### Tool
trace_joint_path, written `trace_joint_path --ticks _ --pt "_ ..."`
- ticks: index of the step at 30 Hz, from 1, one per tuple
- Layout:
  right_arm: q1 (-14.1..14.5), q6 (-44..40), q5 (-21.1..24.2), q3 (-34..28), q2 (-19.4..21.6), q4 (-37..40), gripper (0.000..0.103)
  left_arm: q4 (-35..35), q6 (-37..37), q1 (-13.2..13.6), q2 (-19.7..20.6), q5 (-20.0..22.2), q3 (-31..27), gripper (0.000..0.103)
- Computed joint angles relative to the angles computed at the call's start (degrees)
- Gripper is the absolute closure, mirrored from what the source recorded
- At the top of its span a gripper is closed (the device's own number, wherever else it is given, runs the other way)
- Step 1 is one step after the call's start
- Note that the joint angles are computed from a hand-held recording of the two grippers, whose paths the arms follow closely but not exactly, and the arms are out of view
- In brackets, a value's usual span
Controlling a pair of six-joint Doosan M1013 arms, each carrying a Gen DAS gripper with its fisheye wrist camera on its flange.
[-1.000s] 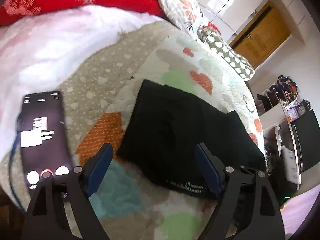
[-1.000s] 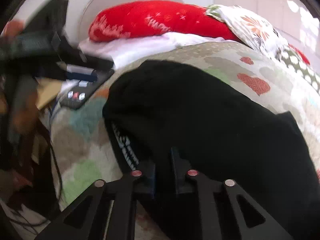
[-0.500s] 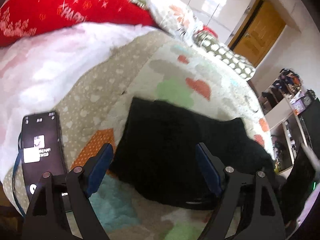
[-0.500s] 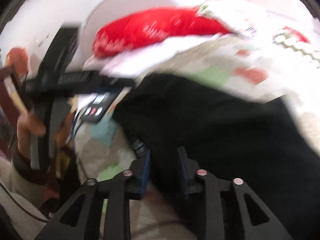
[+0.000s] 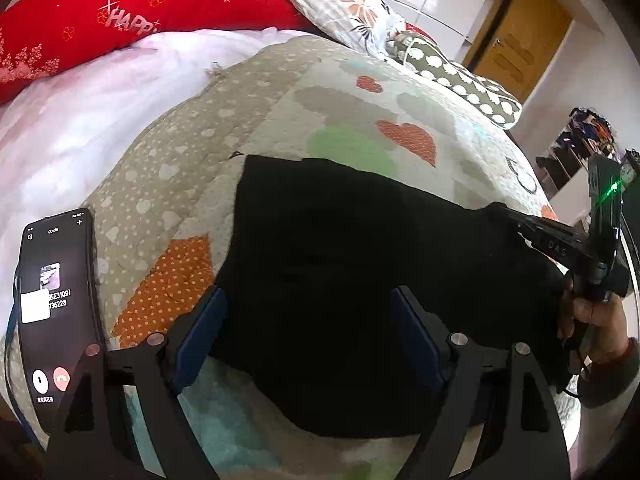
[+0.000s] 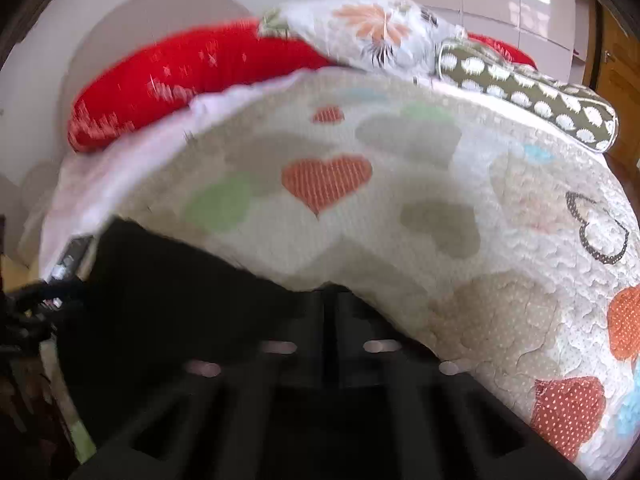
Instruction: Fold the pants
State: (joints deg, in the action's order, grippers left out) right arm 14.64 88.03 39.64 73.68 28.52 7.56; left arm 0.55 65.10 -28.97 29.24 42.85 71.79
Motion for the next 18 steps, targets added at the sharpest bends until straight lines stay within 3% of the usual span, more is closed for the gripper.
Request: trace_joint_path --ticks 4,7,9,11,12,14,18 --pt "-0.2 5.1 -3.8 0.5 0.2 -3.6 0.1 2.8 -2.0 -0.3 0.8 0.8 -0.6 0.019" --pt "0.1 6.4 -1.5 -1.1 2.2 -5.5 0.1 2.8 -2.5 -0.3 1.4 2.0 -1.2 0.019" --pt "0.2 7.0 -3.0 0.1 1.2 -6.6 0.095 3.2 -2.5 -0.4 1.1 2.1 -1.0 0.019" --pt "0.3 10.0 -4.9 1.5 -0.5 -8.8 0.081 2.6 -2.6 -0.3 0.2 1.1 -0.4 0.019" --pt "0.3 10.9 -6.0 2.8 -1.8 -9.1 0.079 2.1 -2.6 -0.2 -0.1 0.5 -0.1 0.019" --pt "0.3 7.3 -7.5 5.4 -4.5 -4.2 0.077 1.6 -2.9 -0.2 -1.2 -1.8 0.9 0.019" --pt "1.7 0.9 -5.1 8.0 -6.7 0.9 0.077 2.4 -2.0 -1.0 -1.6 -3.2 1.4 0.019"
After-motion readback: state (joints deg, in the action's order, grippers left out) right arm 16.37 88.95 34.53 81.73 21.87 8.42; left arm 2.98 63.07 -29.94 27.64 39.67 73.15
